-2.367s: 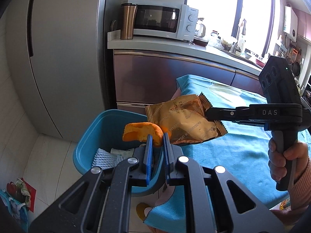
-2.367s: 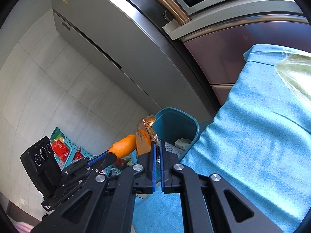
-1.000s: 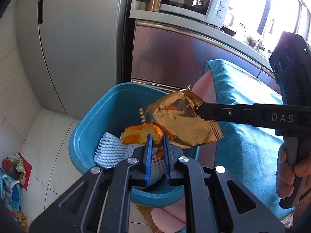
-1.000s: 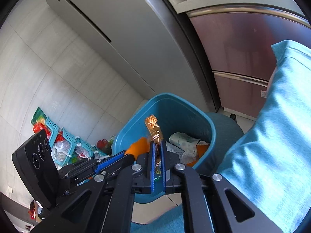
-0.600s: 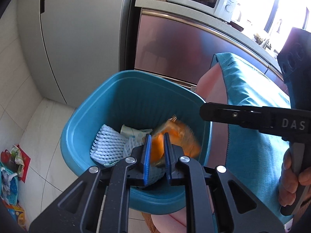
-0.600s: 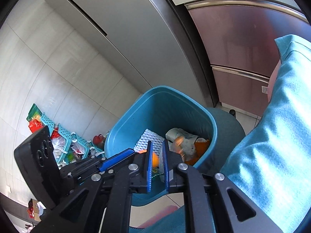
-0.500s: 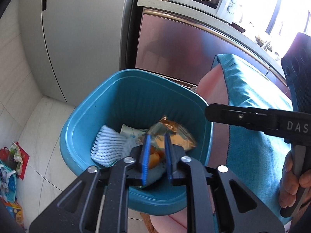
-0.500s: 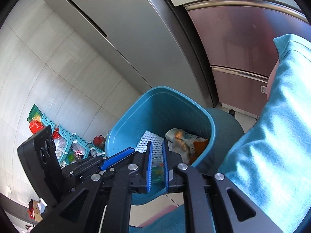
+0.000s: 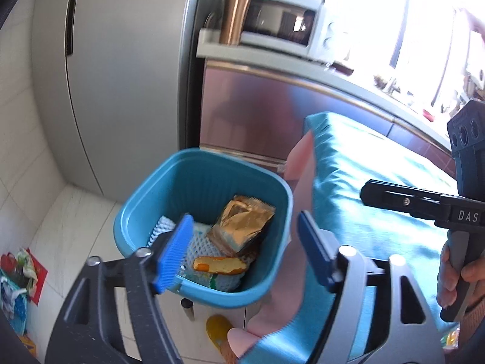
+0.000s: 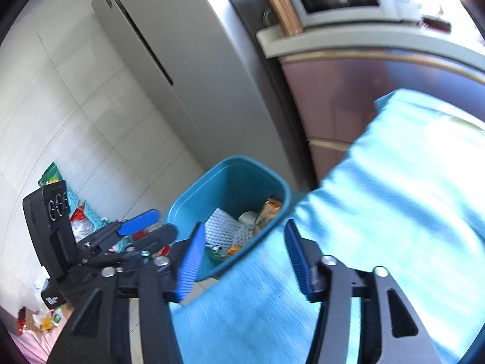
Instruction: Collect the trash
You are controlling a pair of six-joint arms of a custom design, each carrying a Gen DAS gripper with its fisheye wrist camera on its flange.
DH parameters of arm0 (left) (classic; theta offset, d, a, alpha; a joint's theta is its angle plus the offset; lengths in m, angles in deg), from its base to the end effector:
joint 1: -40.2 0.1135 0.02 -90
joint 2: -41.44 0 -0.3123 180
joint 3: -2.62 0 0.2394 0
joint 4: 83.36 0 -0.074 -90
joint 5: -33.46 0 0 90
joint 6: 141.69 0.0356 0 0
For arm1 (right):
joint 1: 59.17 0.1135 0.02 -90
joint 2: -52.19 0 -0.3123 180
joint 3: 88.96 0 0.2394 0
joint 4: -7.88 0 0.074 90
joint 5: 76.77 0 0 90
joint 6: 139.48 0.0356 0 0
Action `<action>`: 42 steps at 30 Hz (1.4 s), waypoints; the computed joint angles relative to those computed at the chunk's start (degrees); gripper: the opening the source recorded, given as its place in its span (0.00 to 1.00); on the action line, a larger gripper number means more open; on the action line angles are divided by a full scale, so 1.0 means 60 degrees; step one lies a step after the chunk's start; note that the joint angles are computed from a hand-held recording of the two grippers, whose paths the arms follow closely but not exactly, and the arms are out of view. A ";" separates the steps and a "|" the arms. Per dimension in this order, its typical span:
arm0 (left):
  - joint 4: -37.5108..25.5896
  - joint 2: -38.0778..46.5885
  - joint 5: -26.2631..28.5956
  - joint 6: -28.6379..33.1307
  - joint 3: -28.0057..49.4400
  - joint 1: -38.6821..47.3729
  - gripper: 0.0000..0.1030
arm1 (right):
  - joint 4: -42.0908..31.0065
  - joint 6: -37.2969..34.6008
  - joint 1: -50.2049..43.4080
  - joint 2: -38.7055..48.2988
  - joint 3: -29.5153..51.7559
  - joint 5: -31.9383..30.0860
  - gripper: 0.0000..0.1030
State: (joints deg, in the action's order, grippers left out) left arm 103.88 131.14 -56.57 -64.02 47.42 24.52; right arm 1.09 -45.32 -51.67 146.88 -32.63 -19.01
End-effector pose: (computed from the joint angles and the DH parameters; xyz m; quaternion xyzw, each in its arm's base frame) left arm 0.2645 -0.0742 0.1898 0.0261 0.8971 -0.1065 0.4280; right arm 0.3016 0.0589 0.2024 -0.1318 0.8846 0.2926 0.3385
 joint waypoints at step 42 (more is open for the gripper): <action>0.2482 -0.1720 -0.7836 -0.0455 -0.0903 -0.7380 0.95 | 0.0800 -0.2105 -0.8633 -0.9527 -0.5663 -0.1132 0.94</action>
